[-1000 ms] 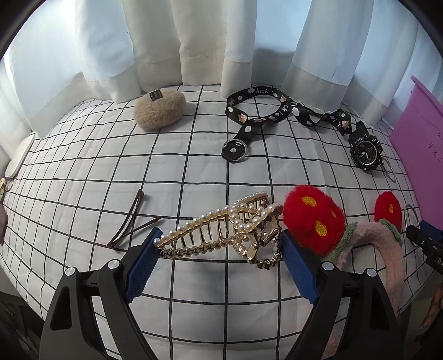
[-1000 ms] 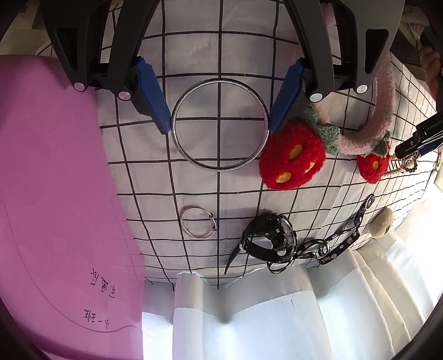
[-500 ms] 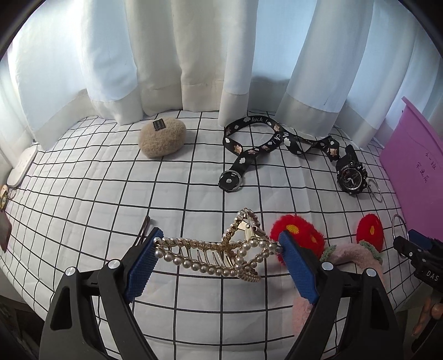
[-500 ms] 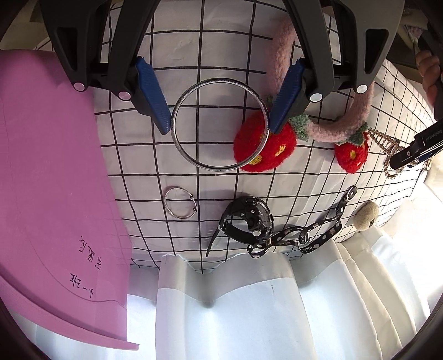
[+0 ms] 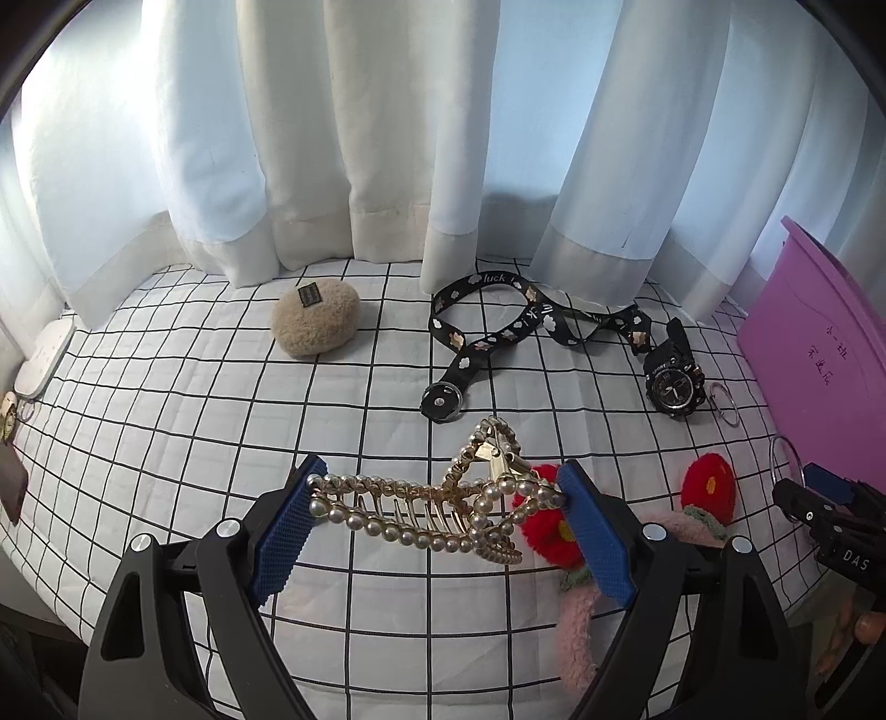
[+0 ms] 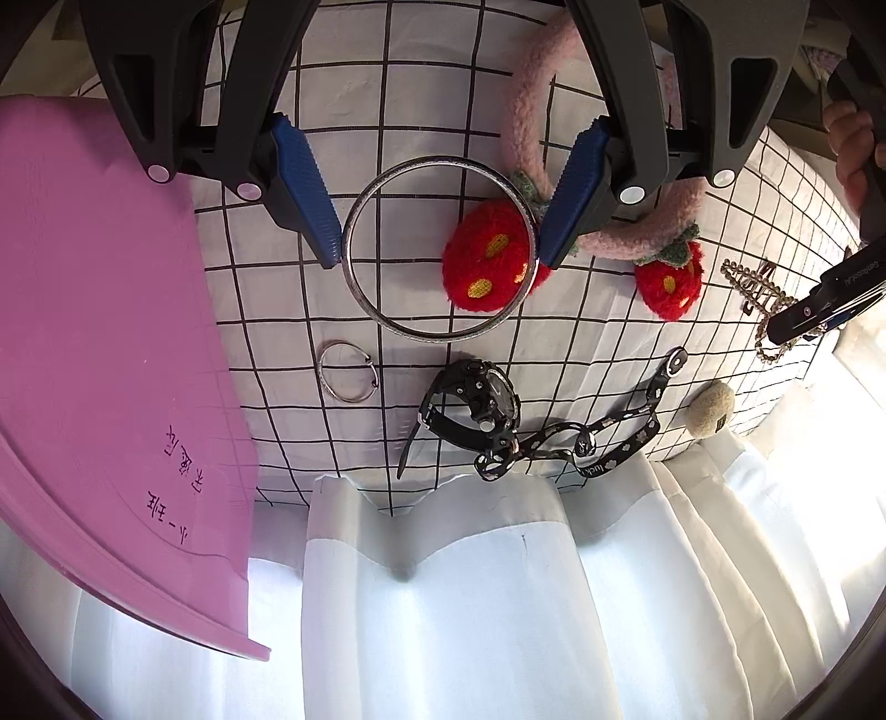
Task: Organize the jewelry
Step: 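Lift and carry the pearl clip and silver ring over the pink bin with both tools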
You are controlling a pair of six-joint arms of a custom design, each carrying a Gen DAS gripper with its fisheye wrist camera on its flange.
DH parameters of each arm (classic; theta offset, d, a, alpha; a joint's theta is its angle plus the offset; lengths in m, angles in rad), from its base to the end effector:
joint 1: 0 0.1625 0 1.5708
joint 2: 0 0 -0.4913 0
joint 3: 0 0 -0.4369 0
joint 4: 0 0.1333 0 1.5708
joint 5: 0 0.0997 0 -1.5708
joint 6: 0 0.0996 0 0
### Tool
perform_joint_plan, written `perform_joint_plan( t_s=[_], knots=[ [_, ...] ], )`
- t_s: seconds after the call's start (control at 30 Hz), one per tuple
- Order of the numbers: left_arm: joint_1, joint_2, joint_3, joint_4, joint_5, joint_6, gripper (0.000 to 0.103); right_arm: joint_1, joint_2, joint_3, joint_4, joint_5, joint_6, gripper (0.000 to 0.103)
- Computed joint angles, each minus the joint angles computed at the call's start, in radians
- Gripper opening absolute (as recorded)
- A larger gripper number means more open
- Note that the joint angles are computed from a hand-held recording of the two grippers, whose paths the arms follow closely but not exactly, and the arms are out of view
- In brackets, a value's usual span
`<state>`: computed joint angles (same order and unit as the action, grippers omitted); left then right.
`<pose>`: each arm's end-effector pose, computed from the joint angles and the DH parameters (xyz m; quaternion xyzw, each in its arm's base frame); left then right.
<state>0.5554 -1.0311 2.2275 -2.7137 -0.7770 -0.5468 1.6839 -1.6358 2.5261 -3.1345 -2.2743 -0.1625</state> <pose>-0.3240 -0.4415 0.1023 0.2241 0.8943 -0.2545 0.2918 0.1100 -0.3582 0.3160 0.0090 -0.8933 0.3020 0.3328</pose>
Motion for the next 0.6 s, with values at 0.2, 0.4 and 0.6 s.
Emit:
perform_joint_plan(
  t_s=[0.2,0.4,0.6],
  knots=[
    [-0.017,-0.004,-0.02,-0.029,0.023,0.045,0.082,0.074,-0.003,-0.03,-0.013,-0.005,-0.02,0.071],
    [-0.042,0.014,-0.073,-0.083,0.018,0.149,0.082,0.137,-0.035,-0.062,-0.04,-0.017,-0.04,0.071],
    [-0.085,0.08,-0.16,-0.187,-0.052,0.3,0.082,0.175,-0.114,-0.081,-0.074,-0.049,-0.054,0.071]
  ],
)
